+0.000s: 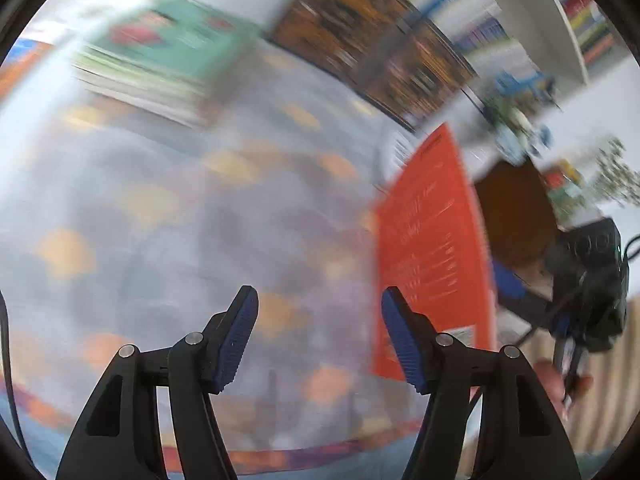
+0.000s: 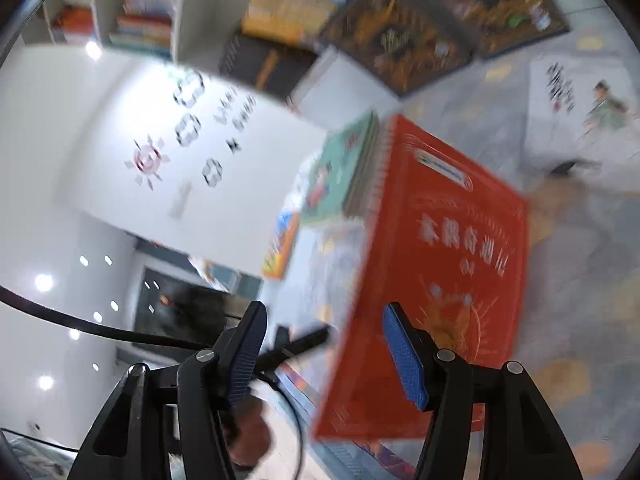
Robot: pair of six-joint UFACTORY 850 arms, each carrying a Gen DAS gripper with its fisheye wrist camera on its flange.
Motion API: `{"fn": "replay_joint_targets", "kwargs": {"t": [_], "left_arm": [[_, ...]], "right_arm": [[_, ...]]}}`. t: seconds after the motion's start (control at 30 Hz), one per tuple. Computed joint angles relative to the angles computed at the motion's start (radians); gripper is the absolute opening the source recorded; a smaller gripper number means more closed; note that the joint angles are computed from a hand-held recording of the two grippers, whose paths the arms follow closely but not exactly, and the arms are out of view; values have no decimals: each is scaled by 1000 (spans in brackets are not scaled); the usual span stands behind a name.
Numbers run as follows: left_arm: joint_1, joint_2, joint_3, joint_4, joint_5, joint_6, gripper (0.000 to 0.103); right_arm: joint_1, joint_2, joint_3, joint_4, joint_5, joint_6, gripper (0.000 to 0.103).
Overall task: Organize books
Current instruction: 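Close both tools on the red book's edge and lift it upright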
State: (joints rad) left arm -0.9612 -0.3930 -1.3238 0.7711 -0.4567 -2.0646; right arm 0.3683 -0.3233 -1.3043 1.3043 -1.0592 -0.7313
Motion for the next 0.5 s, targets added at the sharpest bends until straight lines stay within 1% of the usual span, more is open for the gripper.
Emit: {"fn": "replay_joint_targets", "kwargs": {"t": [0.03, 0.07, 0.1, 0.13, 0.2, 0.3, 0.33, 0.37, 0.4, 0.43, 0.5], "left_arm": [[-2, 21, 22, -12, -41, 1, 62], [6, 33, 42, -25, -49, 10, 62], [11, 40, 59, -34, -44, 7, 63], [19, 47, 82, -46, -19, -1, 63], [26, 46, 106, -77, 23, 8, 63], [38, 5, 94, -170, 78, 106, 63], [48, -17, 85, -222, 110, 163, 63], [49, -19, 87, -245, 121, 188, 62], [42, -27, 81, -262, 119, 204, 62], [47, -47, 62, -301, 112, 253, 62], [33, -72, 28, -336, 81, 291, 62]], "right_arm": [[22, -13, -9, -30, 5, 17, 59], [33, -16, -10, -61, 15, 31, 60], [51, -24, -21, -121, 47, 65, 62], [71, -28, -27, -199, 92, 111, 62], [93, -36, -28, -305, 149, 181, 62], [121, -49, -20, -463, 213, 315, 62], [130, -57, -23, -513, 233, 363, 62], [140, -53, -10, -568, 256, 404, 62], [149, -44, 6, -630, 279, 446, 59], [150, -34, 23, -666, 295, 464, 50], [156, -19, 54, -701, 323, 480, 44]]}}
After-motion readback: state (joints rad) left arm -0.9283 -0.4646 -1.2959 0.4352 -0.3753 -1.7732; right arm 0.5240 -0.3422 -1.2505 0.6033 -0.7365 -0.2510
